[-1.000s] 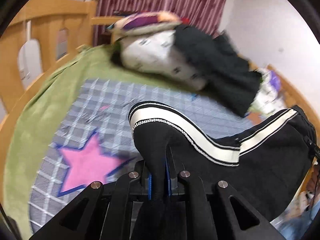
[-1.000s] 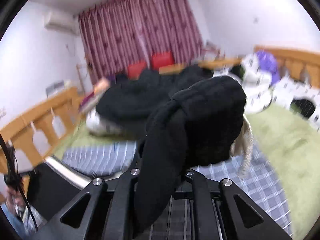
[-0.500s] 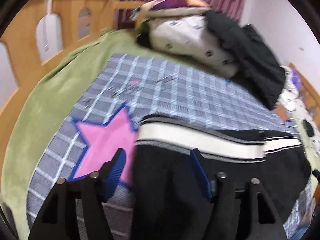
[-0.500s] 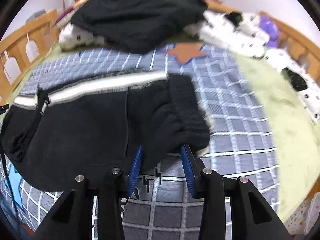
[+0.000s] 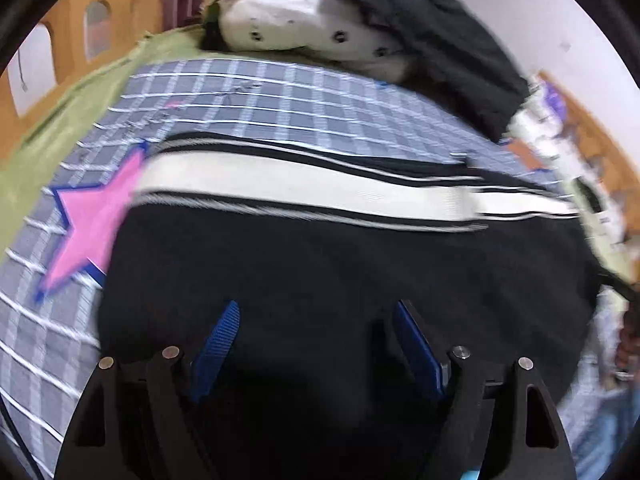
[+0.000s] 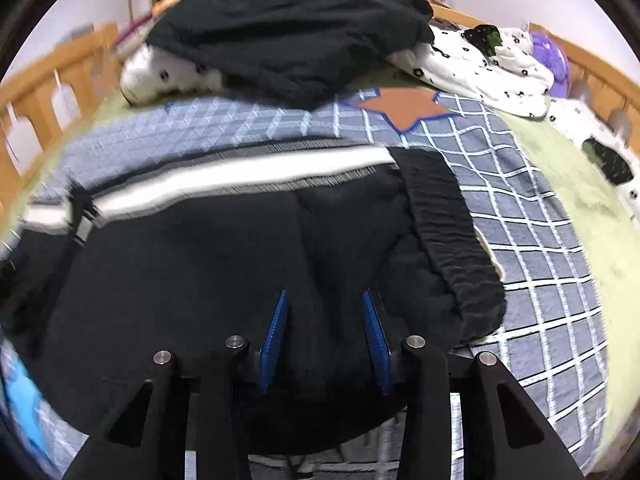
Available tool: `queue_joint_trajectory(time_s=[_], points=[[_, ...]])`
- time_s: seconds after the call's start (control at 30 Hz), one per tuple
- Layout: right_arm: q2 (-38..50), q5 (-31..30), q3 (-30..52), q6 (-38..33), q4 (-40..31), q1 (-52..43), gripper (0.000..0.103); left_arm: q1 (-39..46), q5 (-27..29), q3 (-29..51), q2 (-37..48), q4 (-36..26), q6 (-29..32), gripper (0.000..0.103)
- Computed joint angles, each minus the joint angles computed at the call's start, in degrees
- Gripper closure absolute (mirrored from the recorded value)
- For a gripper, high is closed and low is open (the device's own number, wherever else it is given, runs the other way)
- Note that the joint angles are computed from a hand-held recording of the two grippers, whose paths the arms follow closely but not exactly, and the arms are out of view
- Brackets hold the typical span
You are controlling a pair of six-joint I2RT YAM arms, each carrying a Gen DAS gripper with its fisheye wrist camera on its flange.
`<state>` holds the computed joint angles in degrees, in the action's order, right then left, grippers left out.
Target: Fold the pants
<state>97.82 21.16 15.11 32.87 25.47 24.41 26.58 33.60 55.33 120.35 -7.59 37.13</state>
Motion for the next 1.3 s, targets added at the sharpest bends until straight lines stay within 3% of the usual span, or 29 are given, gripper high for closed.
queue_joint_trajectory(time_s=[0.1,0.23,0.33,0.37,0.5,0.6,0.7,0.8,0.87,0.97,1.03,1.13,1.3], points=[[-4.30,-1.33,-0.75,5.71,-1.62,0.18,0.064,0.10,3.47,-5.98,-2.93,-1.85,3.92,0.026],[-7.25,-0.18,0.13,9.35,-3.47,3.40,0.062,-5.24,2.79,-23.55,-9.27,14.31,4.44,0.027],[-6.03,2.88,3.11,9.97,-7.00,7.93,0.062,-6.41,2.02,-31.58,-13.31,23.07,2.45,0.032],[-6.29,4.11,3.59,10.72,-8.33,9.66,0.062,-6.20,2.21,-31.26,-14.04,21.71,2.74,0.032],[-9.78,6.92,3.90,13.23,-12.27,15.57,0.059,1.28,8.44,-24.44,-16.40,3.97,7.87,0.031],[-11.42,11.13,4.81,15.85,-15.25,19.54,0.049,10.75,12.10,-25.54,-20.89,4.26,9.23,0.030],[-11.13,11.49,5.61,17.30,-15.16,21.09,0.048,18.19,13.03,-21.50,-19.38,3.56,9.59,0.030],[-7.33,9.48,7.93,17.12,-14.97,21.14,0.048,24.15,10.98,-15.64,-14.80,1.44,10.31,0.031],[-3.23,12.14,11.02,19.17,-17.63,22.54,0.048,26.65,9.56,-11.43,-10.00,1.40,8.19,0.032],[0.47,12.65,12.95,20.74,-17.20,23.55,0.049,28.36,8.81,-1.99,-0.93,-5.96,8.05,0.032],[1.82,9.14,12.81,20.45,-13.69,23.06,0.052,28.16,7.95,4.04,5.07,-12.38,10.04,0.032],[6.86,5.07,15.09,21.01,-10.95,23.27,0.052,29.23,10.46,6.78,7.71,-15.56,13.44,0.031],[17.83,5.10,24.22,22.45,-16.15,26.17,0.053,30.09,15.11,17.51,15.02,-30.86,18.16,0.032]])
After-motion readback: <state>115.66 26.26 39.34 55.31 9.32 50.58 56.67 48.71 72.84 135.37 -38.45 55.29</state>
